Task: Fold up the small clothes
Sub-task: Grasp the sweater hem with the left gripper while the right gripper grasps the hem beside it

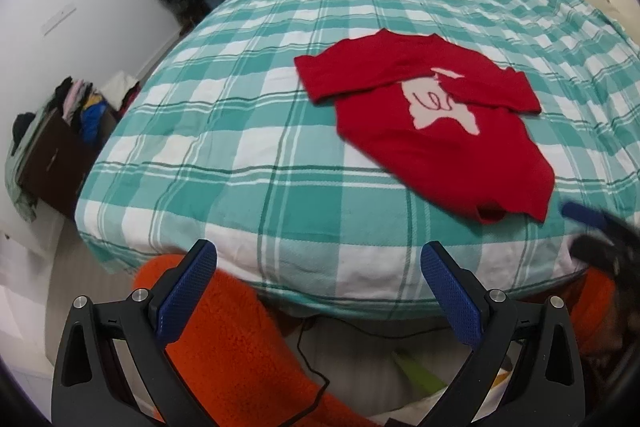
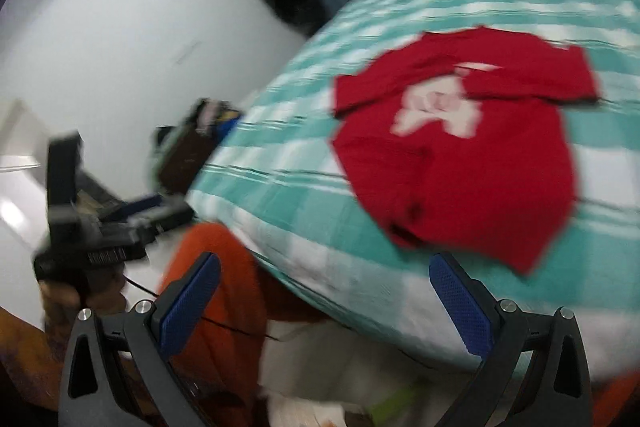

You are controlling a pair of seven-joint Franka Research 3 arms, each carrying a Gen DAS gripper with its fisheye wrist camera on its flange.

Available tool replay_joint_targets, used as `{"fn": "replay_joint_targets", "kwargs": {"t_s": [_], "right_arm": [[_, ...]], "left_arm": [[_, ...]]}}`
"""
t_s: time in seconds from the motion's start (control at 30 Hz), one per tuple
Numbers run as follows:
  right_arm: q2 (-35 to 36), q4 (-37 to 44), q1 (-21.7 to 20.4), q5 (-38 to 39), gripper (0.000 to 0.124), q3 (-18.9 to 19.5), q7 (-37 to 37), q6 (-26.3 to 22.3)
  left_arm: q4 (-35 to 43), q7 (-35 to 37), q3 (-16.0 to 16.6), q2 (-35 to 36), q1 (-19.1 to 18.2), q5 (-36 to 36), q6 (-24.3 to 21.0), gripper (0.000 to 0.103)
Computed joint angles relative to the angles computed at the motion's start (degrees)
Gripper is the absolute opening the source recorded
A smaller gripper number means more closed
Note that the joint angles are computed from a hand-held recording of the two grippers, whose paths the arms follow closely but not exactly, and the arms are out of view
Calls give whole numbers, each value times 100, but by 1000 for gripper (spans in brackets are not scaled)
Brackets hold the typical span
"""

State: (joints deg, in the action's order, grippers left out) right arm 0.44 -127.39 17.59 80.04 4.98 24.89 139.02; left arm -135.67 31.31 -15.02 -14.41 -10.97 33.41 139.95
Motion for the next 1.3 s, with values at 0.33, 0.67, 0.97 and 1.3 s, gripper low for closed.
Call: {"fn": "replay_joint_targets", "kwargs": {"t_s": [0.33,0.67,0.97,1.3], "right_arm": [[261,223,-138,-642,101,110,322,919],[-397,-1005,-292,-227,101,-284,735,1274],[-222,-899,-368,-19,101,-303,571,1208],[472,-328,-670,-67,101,-327,761,509]], "left_arm": [[623,2270,473,1285,-14,-1010,1622,102],[4982,2519,308,4880,64,-3480,-894,81],[3240,2049,194,3736,468,-3510,-70,3],[697,3631,240,2093,841,-4891,1156,15]]}}
